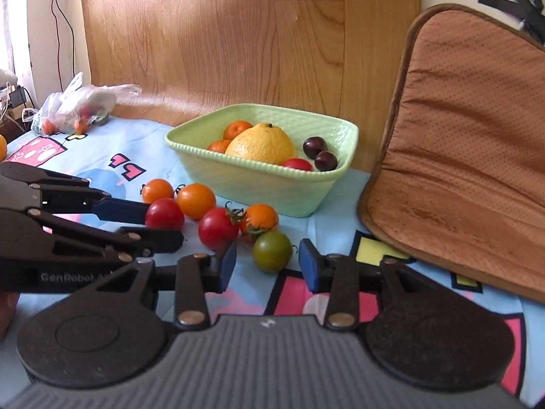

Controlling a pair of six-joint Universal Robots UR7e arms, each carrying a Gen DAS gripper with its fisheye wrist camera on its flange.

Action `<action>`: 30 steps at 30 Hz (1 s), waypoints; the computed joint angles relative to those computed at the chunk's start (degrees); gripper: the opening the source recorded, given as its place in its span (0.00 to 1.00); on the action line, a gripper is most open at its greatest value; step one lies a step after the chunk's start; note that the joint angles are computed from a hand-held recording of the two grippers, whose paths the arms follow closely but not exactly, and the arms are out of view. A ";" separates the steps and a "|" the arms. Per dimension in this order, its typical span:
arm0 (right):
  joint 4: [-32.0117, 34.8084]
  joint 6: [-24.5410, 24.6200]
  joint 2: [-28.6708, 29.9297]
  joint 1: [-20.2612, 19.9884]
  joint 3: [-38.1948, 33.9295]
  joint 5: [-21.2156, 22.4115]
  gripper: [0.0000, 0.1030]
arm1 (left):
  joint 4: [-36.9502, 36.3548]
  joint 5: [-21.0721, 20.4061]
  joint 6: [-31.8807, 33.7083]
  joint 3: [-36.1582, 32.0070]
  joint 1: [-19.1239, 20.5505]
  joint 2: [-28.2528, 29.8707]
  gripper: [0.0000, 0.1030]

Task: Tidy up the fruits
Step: 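Grasp a red tomato with the left tool while the right tool grasps a green tomato, then lower both tomatoes into the green bowl and open both tools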

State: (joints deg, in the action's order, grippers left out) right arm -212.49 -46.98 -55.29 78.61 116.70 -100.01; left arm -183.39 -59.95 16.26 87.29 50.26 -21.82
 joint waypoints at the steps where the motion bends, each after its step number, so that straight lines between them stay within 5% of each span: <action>1: 0.55 -0.19 0.14 0.09 -0.24 -0.36 0.39 | -0.04 -0.03 -0.43 -0.11 0.06 0.06 0.28; 2: 0.40 -0.33 0.19 0.16 -0.21 -0.51 0.27 | -0.11 0.14 -0.76 -0.08 -0.02 0.07 0.27; 16: -7.38 -2.53 -2.75 0.34 9.58 6.86 0.27 | -4.01 -4.20 -5.35 10.45 -1.24 -6.90 0.27; 23: -10.55 0.83 -1.50 0.71 4.41 9.67 0.27 | -1.07 -5.78 -2.88 0.60 -0.62 -4.13 0.27; 30: -6.85 3.97 1.60 -0.06 -5.50 8.56 0.27 | 6.24 -4.91 -1.59 -15.01 1.01 3.10 0.27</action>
State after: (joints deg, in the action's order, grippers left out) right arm -219.34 -43.00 -53.68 78.55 111.20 -91.45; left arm -177.15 -64.86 14.67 72.29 51.27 -18.73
